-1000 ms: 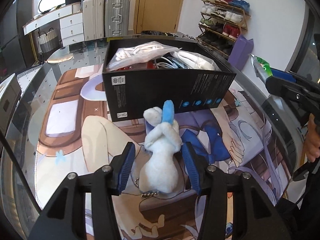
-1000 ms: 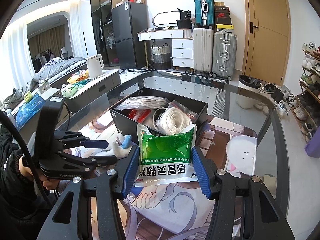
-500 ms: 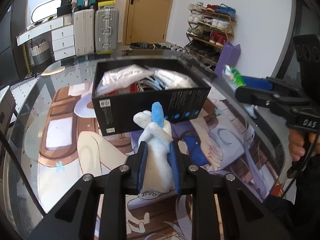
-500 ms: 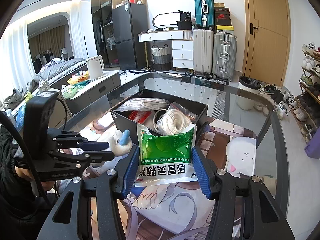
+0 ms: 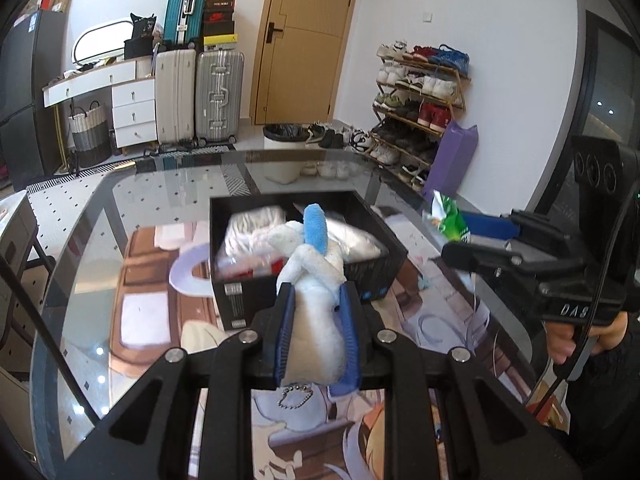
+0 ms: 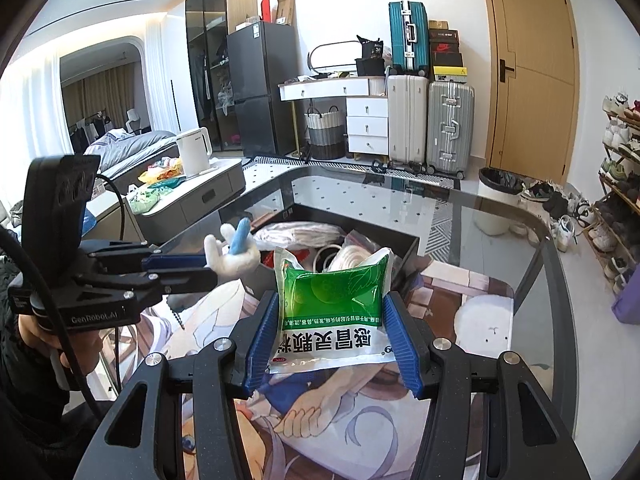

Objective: Organize soft objects
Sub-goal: 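Lift plush toy with left gripper while right gripper lifts sachet over box, then open left gripper to drop plush toy in box while right gripper drops sachet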

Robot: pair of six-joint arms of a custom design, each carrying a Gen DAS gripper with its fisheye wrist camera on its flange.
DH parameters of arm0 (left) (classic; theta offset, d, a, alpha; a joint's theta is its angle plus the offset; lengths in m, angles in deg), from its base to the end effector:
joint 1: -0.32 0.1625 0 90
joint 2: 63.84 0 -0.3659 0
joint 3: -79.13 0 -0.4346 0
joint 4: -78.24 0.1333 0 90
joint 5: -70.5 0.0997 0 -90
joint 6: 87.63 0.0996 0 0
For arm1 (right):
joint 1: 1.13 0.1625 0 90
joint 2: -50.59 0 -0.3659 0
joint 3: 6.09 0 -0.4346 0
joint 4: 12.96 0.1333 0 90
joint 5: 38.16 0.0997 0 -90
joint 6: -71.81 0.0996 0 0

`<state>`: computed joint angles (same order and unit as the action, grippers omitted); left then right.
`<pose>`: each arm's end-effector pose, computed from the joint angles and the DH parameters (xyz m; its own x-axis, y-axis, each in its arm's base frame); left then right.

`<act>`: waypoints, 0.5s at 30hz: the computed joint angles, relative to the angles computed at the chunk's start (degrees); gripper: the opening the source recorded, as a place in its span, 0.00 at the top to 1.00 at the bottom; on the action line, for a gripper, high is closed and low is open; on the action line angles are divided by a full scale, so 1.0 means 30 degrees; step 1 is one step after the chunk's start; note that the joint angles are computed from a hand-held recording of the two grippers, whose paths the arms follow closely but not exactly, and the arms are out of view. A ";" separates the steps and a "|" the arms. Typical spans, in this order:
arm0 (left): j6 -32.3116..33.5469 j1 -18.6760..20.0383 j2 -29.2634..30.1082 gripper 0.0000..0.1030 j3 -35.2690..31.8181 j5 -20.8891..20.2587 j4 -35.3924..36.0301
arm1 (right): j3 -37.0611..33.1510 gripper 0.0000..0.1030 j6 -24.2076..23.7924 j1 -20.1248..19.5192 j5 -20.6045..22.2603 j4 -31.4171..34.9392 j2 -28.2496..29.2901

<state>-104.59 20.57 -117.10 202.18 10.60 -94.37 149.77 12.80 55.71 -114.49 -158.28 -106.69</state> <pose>-0.3919 -0.3399 -0.0140 -0.6531 0.6411 -0.4030 0.7572 0.5483 -0.3549 0.0041 -0.2805 0.3449 -0.7316 -0.2051 0.6501 -0.6355 0.5502 -0.5417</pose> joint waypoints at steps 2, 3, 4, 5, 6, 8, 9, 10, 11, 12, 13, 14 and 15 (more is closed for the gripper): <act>0.0108 0.0091 0.0101 0.80 -0.0212 0.0070 -0.0112 | -0.0161 0.48 0.0224 0.0537 -0.0429 -0.0796 0.0832; 0.0116 0.0094 0.0186 0.80 -0.0318 0.0122 -0.0135 | -0.0201 0.48 0.0279 0.0672 -0.0544 -0.1039 0.1084; 0.0184 0.0134 0.0237 0.80 -0.0417 0.0120 -0.0150 | -0.0254 0.48 0.0366 0.0882 -0.0710 -0.1328 0.1404; 0.0252 0.0179 0.0299 0.80 -0.0546 0.0151 -0.0125 | -0.0338 0.48 0.0449 0.1073 -0.0860 -0.1613 0.1764; 0.0306 0.0223 0.0371 0.80 -0.0666 0.0194 -0.0123 | -0.0448 0.48 0.0565 0.1277 -0.1040 -0.1950 0.2196; 0.0410 0.0325 0.0486 0.80 -0.0893 0.0212 -0.0173 | -0.0621 0.48 0.0701 0.1490 -0.1171 -0.2293 0.2728; 0.0437 0.0356 0.0565 0.80 -0.0991 0.0230 -0.0200 | -0.0707 0.48 0.0800 0.1580 -0.1190 -0.2571 0.3055; 0.0470 0.0397 0.0626 0.80 -0.1097 0.0277 -0.0247 | -0.0803 0.48 0.0875 0.1661 -0.1246 -0.2670 0.3261; 0.0504 0.0442 0.0690 0.80 -0.1208 0.0313 -0.0265 | -0.0912 0.48 0.0964 0.1737 -0.1281 -0.2875 0.3577; 0.0567 0.0516 0.0794 0.80 -0.1403 0.0379 -0.0238 | -0.1020 0.48 0.1049 0.1836 -0.1347 -0.3149 0.3932; 0.0596 0.0568 0.0879 0.80 -0.1537 0.0441 -0.0228 | -0.1104 0.48 0.1082 0.1882 -0.1415 -0.3308 0.4178; 0.0667 0.0653 0.1017 0.80 -0.1751 0.0516 -0.0186 | -0.1184 0.48 0.1142 0.1986 -0.1533 -0.3497 0.4438; 0.0691 0.0694 0.1099 0.80 -0.1840 0.0574 -0.0198 | -0.1259 0.48 0.1236 0.2114 -0.1669 -0.3824 0.4802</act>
<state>-102.52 22.65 -113.80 196.66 12.33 -94.96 145.99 16.51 62.05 -119.49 -169.75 -92.28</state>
